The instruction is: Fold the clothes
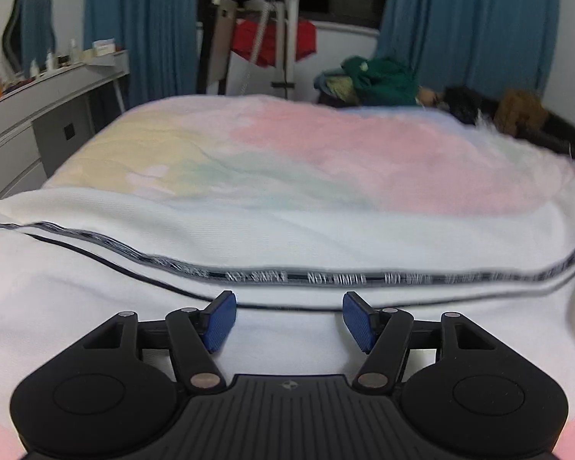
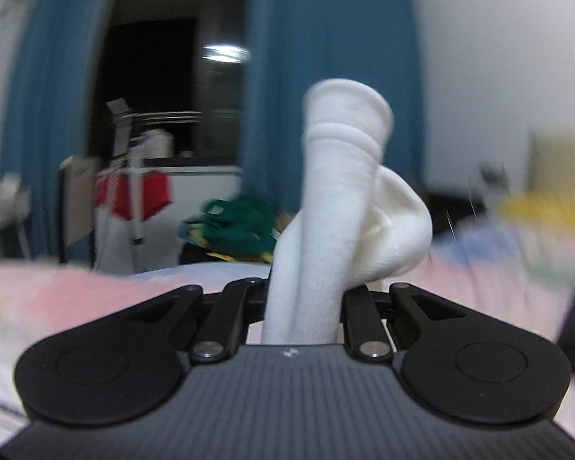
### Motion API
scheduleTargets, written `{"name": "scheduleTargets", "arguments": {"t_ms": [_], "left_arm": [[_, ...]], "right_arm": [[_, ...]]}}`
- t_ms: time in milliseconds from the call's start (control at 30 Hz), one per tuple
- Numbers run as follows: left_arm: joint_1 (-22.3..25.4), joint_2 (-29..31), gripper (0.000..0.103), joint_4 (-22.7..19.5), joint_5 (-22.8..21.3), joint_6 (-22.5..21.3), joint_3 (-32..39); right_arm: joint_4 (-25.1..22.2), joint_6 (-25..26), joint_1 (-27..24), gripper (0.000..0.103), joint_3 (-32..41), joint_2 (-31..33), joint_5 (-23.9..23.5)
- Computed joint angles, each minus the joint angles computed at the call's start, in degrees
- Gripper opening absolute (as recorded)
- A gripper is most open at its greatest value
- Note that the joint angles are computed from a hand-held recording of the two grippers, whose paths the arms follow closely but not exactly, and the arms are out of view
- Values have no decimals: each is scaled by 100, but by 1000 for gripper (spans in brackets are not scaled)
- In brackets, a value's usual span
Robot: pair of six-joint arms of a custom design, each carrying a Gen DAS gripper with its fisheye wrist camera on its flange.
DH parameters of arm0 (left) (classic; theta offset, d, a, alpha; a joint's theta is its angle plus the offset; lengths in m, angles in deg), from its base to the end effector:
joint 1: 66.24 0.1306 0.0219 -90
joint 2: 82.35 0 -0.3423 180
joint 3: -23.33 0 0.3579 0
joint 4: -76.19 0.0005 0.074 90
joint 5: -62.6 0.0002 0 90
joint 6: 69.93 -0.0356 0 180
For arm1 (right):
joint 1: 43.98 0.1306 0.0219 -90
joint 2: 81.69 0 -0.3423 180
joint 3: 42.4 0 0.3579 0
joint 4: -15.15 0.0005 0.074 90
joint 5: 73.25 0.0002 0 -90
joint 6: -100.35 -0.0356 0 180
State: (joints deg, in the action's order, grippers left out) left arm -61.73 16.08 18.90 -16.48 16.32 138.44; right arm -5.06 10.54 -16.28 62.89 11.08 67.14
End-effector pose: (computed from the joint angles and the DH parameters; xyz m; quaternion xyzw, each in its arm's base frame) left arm 0.4965 0.0319 0.5009 0.0338 0.9047 -0.0563 0.4210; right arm 0.4412 0.2001 0.5369 0.1077 0.7287 -0.1697 0.6546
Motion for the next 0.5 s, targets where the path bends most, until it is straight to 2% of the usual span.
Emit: {"name": "scheduleTargets", "arguments": {"t_ms": [100, 200, 267, 333, 367, 433, 500], "left_arm": [[250, 69, 64, -208, 262, 322, 413], [587, 150, 65, -149, 532, 539, 760], [777, 239, 67, -90, 562, 685, 981], [958, 371, 68, -189, 701, 854, 1235], [1042, 442, 68, -268, 802, 957, 1358], [1159, 546, 68, -406, 988, 1132, 1525], [1231, 608, 68, -484, 1144, 1230, 1618]], "right_arm": [[173, 1217, 541, 15, 346, 479, -165], [-190, 1823, 950, 15, 587, 908, -432], [-682, 2076, 1178, 16, 681, 1174, -669], [-1386, 2177, 1350, 16, 763, 1435, -880], [-1571, 2295, 1428, 16, 751, 1553, -823], [-1432, 2640, 1522, 16, 629, 1617, -605], [-1412, 2446, 1500, 16, 680, 1558, -609]]}}
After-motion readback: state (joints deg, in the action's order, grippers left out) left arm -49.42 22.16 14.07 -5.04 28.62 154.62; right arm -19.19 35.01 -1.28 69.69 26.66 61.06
